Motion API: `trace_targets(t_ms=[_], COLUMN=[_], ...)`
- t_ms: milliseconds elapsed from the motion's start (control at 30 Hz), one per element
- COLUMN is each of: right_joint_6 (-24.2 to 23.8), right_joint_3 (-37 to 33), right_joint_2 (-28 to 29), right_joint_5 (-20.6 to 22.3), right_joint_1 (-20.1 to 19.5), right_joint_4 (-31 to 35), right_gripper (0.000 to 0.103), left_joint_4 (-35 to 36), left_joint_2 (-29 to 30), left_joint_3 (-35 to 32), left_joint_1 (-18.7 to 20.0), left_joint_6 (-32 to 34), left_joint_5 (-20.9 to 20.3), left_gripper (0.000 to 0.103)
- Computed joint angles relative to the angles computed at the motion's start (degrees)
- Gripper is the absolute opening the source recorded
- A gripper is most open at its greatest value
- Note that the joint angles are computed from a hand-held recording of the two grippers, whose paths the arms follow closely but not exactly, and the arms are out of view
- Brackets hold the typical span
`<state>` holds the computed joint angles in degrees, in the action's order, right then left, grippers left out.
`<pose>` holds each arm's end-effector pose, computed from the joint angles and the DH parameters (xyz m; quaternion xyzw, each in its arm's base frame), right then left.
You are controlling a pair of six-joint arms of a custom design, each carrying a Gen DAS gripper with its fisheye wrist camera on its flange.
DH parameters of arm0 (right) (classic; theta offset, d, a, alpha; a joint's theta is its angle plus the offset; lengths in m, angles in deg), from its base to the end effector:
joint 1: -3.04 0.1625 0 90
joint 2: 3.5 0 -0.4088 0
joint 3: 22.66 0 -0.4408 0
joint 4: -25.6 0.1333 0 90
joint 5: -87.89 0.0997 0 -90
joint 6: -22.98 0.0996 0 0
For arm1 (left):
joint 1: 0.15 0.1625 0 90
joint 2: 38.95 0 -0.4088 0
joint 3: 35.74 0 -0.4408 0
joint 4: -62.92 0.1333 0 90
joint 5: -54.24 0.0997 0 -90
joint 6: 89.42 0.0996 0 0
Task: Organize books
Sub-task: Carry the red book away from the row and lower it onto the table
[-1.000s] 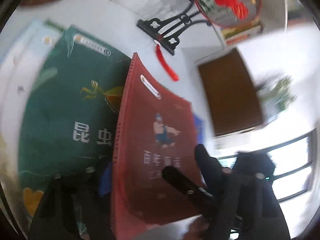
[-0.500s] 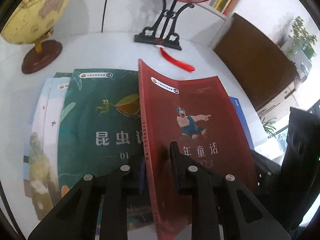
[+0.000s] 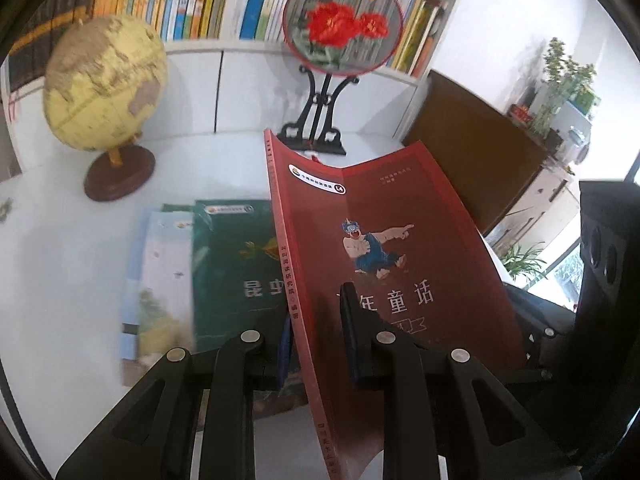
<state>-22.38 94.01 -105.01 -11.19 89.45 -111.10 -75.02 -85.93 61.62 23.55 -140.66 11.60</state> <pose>0.0873 -0.4867 0.4161 0.3219 -0.9040 0.2150 0.1816 -0.5183 -0.4531 0.0502 0.1285 0.9066 -0.3332 0.2249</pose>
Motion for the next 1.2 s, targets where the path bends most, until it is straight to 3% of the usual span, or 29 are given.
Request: trace_targets(t_ms=[233, 433, 667, 967, 1200], right_joint_6=[4.92, 7.05, 7.35, 13.24, 17.73], right_joint_3=[3.56, 3.75, 4.69, 5.38, 4.42], right_joint_2=[-3.56, -3.46, -1.36, 7.6, 18.45], right_joint_5=[-2.49, -2.24, -1.18, -0.66, -0.97], right_joint_1=[7.32, 13.75, 18.07, 23.83, 28.0], right_joint_4=[-2.72, -0.73, 0.25, -4.3, -10.14], right_gripper=[0.061, 0.061, 0.061, 0.061, 0.061], left_joint_4=[4.84, 14.99, 25.88, 38.8, 37.89], left_joint_2=[-8.41, -14.28, -21.57, -33.24, -41.46], left_joint_3=[5.13, 8.28, 12.75, 18.3, 24.44], left_joint_1=[-3.32, -5.91, -7.05, -5.41, -1.14], left_joint_6=[-2.4, -14.42, -26.84, -34.04, -32.09], left_joint_5=[3.86, 8.82, 10.72, 11.11, 10.49], left_gripper=[0.018, 0.018, 0.018, 0.018, 0.018])
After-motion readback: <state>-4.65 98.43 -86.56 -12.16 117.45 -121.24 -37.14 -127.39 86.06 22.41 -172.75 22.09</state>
